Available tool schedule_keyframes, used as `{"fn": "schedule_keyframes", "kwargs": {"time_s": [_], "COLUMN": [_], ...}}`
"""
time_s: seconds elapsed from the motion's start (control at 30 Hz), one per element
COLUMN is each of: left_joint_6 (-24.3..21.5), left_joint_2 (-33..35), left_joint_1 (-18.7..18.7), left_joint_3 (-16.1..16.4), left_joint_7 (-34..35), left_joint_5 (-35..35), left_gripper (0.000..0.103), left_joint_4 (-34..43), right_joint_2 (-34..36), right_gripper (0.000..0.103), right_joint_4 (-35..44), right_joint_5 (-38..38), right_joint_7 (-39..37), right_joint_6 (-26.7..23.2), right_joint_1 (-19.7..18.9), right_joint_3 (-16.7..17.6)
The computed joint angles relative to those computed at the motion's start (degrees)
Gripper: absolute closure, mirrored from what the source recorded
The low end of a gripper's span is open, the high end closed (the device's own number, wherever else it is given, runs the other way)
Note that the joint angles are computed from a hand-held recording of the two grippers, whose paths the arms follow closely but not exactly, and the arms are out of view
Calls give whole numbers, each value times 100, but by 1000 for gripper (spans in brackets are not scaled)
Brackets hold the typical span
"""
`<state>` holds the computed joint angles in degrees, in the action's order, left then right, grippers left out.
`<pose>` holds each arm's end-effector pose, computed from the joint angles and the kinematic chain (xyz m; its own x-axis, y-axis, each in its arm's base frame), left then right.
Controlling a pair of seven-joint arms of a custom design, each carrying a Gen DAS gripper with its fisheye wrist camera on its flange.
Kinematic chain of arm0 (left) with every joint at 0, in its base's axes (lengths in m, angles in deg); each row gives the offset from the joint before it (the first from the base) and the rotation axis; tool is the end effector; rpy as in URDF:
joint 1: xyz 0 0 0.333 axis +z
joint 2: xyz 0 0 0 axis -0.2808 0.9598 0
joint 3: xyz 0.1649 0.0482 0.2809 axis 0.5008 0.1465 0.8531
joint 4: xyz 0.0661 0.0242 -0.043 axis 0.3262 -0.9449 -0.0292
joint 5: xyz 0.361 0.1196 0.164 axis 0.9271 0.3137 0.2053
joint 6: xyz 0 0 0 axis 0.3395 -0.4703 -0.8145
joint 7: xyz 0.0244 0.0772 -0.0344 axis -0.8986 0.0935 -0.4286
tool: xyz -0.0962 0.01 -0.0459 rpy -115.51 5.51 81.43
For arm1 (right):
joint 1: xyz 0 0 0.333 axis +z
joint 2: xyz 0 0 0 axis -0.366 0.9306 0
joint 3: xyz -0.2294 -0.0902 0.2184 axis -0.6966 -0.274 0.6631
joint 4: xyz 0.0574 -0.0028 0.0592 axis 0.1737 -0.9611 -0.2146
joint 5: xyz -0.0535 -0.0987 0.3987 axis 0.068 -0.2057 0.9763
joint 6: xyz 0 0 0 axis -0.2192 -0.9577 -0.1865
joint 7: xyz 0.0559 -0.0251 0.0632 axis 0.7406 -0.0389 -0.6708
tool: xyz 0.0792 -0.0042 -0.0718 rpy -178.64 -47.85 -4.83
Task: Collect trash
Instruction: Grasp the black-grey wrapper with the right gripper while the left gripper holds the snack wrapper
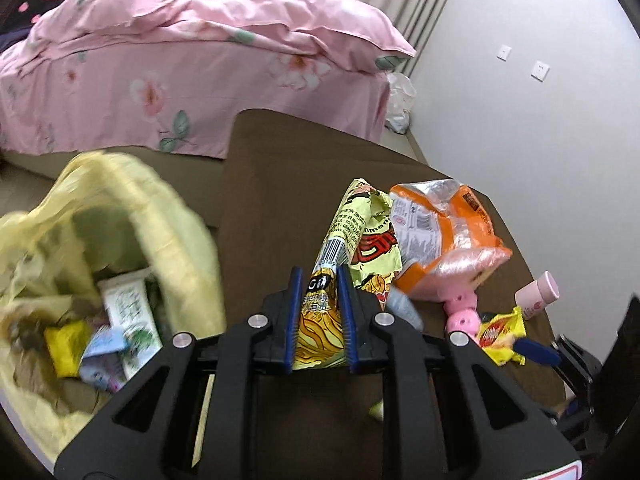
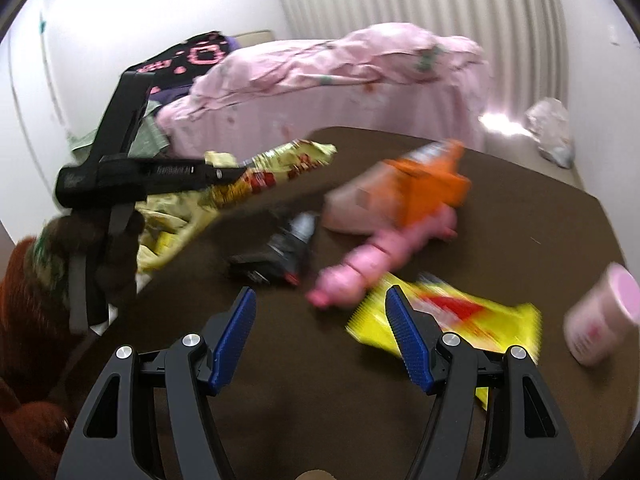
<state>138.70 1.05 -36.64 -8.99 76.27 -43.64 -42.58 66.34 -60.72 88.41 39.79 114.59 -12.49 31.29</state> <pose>0.6951 -0.3352 0.4074 -0.1097 -0.9518 0.2863 -0.7661 -0.1025 -0.6345 0.6364 0.2015 0.3865 0.4888 -0.8431 -0.2244 -0.6536 -0.1835 -0.7343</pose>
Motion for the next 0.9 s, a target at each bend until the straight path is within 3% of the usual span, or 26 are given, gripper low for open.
{"fn": "schedule_keyframes", "kwargs": {"time_s": [0.07, 0.13, 0.17, 0.27, 0.4, 0.47, 0.53, 0.63, 0.7, 0.73, 0.8, 0.9], "left_joint_6": [41, 95, 120, 224, 358, 389, 408, 407, 373, 330, 259, 176], "left_joint_2": [-135, -230, -279, -396, -488, -526, -544, -576, -590, -596, -605, -609], "left_joint_1": [35, 103, 101, 26, 13, 45, 118, 245, 286, 304, 280, 332], "left_joint_3": [-10, -58, -39, 84, 135, 92, -26, -278, -402, -486, -547, -701], "left_joint_7": [-81, -108, -139, -294, -409, -390, -293, -3, 190, 322, 478, 756], "left_joint_5": [-69, -151, -153, -71, 4, 5, -53, -188, -279, -323, -386, -565], "left_gripper": [86, 86, 86, 86, 86, 86, 86, 86, 86, 86, 86, 84], "left_joint_4": [-241, -433, -520, -714, -864, -916, -948, -1015, -1050, -1073, -1109, -1156], "right_joint_2": [334, 589, 709, 992, 916, 730, 478, 62, -173, -307, -424, -622], "right_gripper": [51, 52, 52, 54, 71, 70, 71, 71, 69, 69, 57, 44], "right_joint_4": [347, 622, 775, 1135, 969, 716, 348, -246, -613, -850, -1049, -1322], "right_joint_5": [-991, -1296, -1659, -2172, -2546, -2544, -2682, -3091, -3493, -3952, -4232, -3112], "right_joint_7": [1083, 1359, 1753, 2290, 2420, 2274, 2189, 2338, 2693, 3184, 3486, 2488], "right_joint_6": [-80, 69, -35, -424, -570, -671, -594, -385, -144, 70, 197, 207], "right_joint_1": [355, 418, 545, 533, 320, 113, 111, 260, 414, 616, 605, -136], "right_joint_3": [-308, -262, -405, -428, -184, 29, 32, -179, -417, -692, -756, 3]}}
